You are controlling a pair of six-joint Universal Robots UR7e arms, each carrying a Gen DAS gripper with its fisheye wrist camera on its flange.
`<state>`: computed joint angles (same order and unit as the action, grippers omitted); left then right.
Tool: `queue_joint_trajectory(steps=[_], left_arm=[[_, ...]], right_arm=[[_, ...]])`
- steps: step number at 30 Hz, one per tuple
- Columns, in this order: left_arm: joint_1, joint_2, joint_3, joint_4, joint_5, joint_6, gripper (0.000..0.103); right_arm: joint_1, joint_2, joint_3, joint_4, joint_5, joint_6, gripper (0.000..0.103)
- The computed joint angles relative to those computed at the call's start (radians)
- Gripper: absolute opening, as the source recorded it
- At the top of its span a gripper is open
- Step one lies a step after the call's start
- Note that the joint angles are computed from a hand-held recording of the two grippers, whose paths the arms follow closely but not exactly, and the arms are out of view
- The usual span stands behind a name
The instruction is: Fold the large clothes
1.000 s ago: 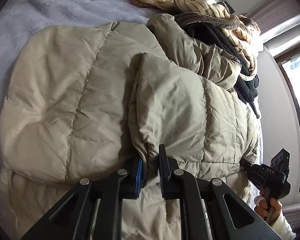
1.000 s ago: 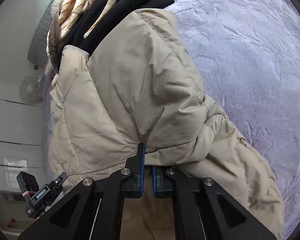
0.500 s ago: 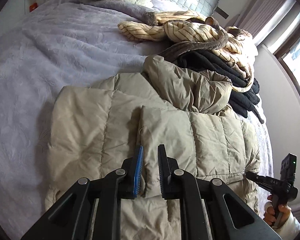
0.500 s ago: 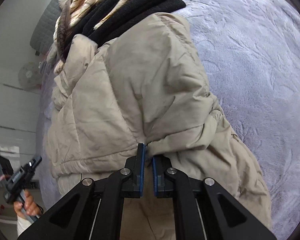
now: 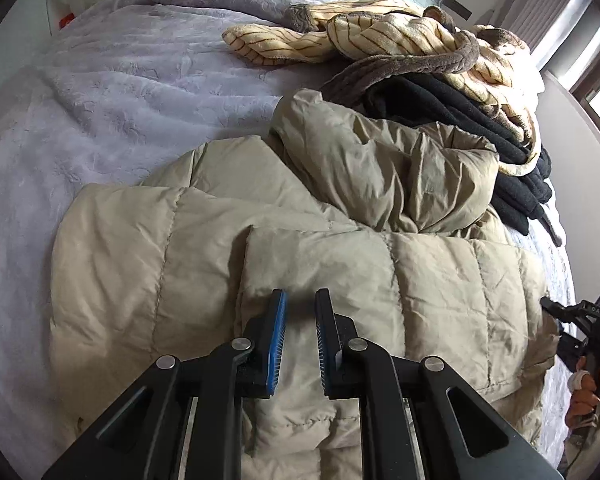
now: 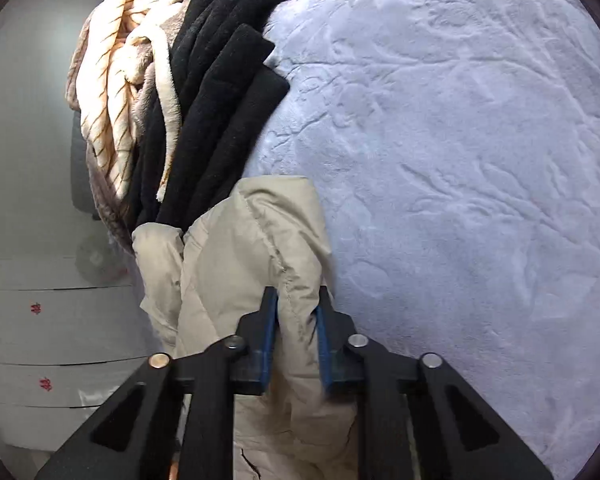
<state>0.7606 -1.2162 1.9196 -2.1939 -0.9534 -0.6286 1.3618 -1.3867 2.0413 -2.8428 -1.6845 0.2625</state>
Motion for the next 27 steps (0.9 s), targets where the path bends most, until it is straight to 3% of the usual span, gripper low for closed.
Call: queue_joint_trajectory(steps=[3, 5, 11, 17, 20, 27], left_arm=[[0.021, 0.004, 0.018, 0.011, 0.006, 0.005, 0.015], [0.033, 0.006, 0.038, -0.014, 0.003, 0.016, 0.015], [0.036, 0.026, 0.058, -0.058, 0.020, 0.057, 0.015], [0.009, -0.001, 0.043, 0.026, 0.050, 0.012, 0.015], [-0.010, -0.048, 0.054, 0.056, 0.053, -0.016, 0.015], [-0.058, -0.122, 0.067, 0.222, 0.051, -0.112, 0.015]], right_arm=[[0.089, 0.054, -0.044, 0.031, -0.212, -0.157, 0.015], [0.096, 0.084, -0.055, 0.031, -0.283, -0.201, 0.015], [0.064, 0.118, -0.031, -0.071, -0.301, -0.231, 0.024], [0.157, 0.120, -0.021, -0.115, -0.498, -0.296, 0.032], [0.190, 0.094, 0.009, -0.132, -0.548, -0.322, 0.032], [0.215, -0.026, 0.109, -0.063, -0.548, -0.230, 0.037]])
